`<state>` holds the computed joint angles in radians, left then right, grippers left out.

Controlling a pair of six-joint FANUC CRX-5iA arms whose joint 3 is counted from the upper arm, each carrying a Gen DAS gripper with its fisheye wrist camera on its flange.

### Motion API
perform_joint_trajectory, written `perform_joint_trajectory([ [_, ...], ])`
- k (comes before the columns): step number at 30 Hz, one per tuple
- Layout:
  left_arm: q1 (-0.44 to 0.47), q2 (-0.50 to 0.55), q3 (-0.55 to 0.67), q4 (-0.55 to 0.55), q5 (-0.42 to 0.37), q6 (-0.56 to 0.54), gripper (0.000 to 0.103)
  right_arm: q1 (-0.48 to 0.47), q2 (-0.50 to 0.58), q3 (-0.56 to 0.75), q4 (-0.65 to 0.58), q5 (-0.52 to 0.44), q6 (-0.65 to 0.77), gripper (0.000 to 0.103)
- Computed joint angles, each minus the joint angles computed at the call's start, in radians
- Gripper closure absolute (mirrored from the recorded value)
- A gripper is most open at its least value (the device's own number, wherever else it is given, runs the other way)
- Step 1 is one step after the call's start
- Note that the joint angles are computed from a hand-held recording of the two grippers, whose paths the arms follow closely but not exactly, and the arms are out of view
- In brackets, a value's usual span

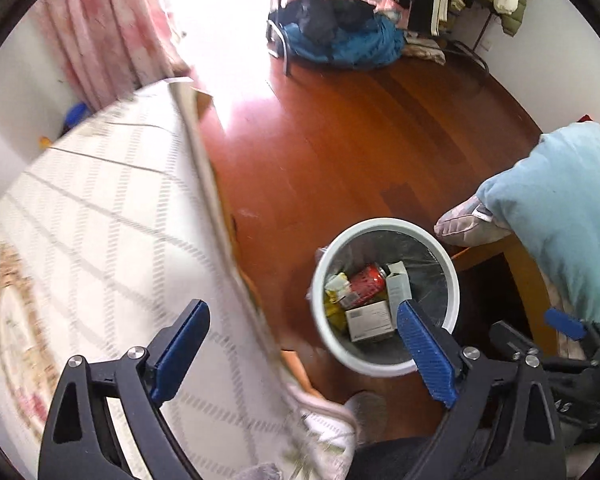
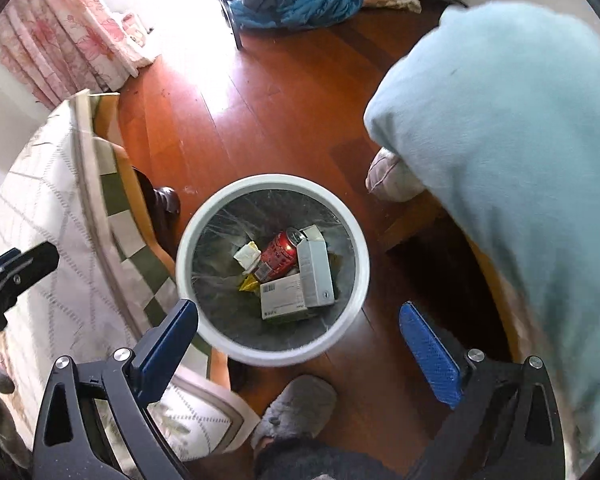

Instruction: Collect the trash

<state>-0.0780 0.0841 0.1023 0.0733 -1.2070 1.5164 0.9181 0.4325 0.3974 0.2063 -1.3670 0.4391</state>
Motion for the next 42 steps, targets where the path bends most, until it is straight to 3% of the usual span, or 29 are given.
perform_joint_trajectory([
  [12, 0.066, -0.243, -0.047, 0.038, -0.060, -0.054, 0.007, 0.190, -0.133, 0.052, 0.147, -0.114, -0.114, 0.001],
  [21, 0.205, -0.393, -0.064, 0.201, -0.141, -0.171, 0.007, 0.328, -0.187, 0.151, 0.245, -0.187, -0.144, 0.001],
  [32, 0.380, -0.472, -0.066, 0.431, -0.253, -0.287, 0.007, 0.457, -0.214, 0.260, 0.333, -0.223, -0.168, 0.001],
  [42, 0.504, -0.511, -0.053, 0.543, -0.320, -0.353, 0.007, 0.503, -0.181, 0.403, 0.353, -0.257, -0.101, 0.000],
])
